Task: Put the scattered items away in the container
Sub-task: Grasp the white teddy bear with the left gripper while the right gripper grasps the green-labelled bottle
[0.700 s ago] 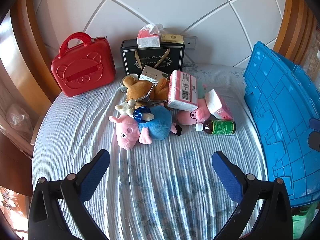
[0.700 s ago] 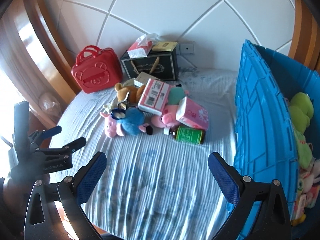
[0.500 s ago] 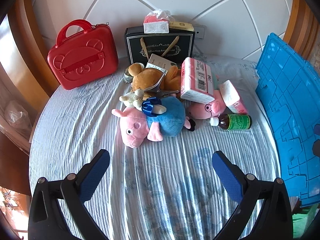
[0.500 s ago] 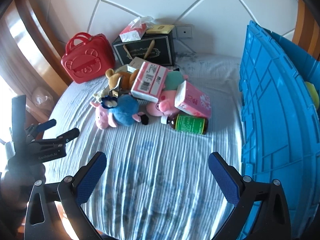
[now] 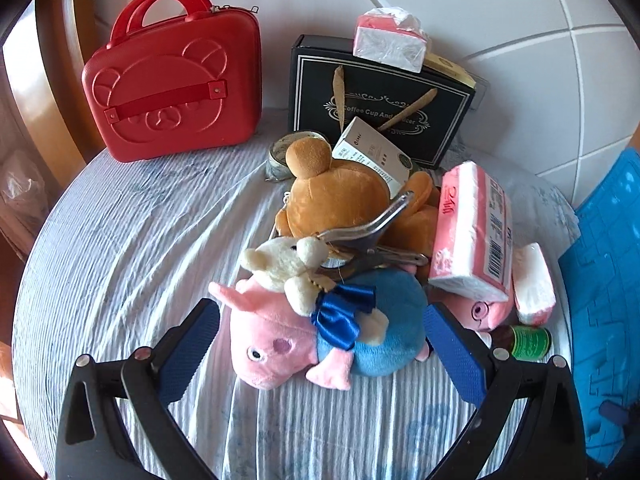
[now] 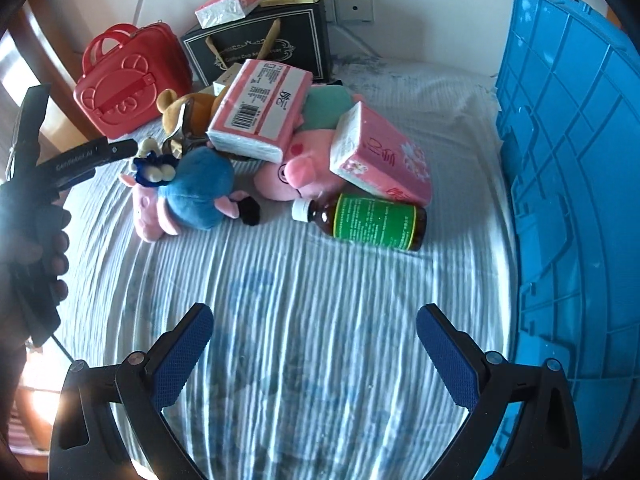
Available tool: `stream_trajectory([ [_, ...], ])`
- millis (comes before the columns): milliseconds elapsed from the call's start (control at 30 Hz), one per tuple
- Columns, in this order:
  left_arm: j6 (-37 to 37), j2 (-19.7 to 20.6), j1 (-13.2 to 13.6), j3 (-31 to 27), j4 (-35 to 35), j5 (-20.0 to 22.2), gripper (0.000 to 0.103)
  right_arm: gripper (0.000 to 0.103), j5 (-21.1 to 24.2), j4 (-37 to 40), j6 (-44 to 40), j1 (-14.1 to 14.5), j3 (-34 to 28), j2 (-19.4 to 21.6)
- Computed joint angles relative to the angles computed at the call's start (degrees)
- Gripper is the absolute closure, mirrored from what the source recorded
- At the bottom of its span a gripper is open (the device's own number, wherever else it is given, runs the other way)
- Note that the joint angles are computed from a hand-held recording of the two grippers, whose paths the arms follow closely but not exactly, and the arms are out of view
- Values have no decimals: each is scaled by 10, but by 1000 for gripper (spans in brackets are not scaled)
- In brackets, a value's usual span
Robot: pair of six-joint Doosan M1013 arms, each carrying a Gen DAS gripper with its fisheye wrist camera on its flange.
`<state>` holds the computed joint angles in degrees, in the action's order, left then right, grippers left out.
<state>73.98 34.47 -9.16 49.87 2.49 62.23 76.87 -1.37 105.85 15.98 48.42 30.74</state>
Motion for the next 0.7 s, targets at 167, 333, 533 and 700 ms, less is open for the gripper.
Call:
stream_trajectory([
  [167, -17, 40, 0, -41, 7, 30, 18, 0, -9, -14, 24, -9, 10, 14],
  [333, -8, 40, 3, -31, -5, 19, 76, 0, -26, -28, 48, -18, 12, 27],
  [533, 33, 5, 9, 17, -32, -27, 79, 0, -27, -51, 38, -21, -23, 62],
  [700, 56, -20, 14, 51, -52, -42, 79, 0, -27, -76, -4, -17, -52, 87],
])
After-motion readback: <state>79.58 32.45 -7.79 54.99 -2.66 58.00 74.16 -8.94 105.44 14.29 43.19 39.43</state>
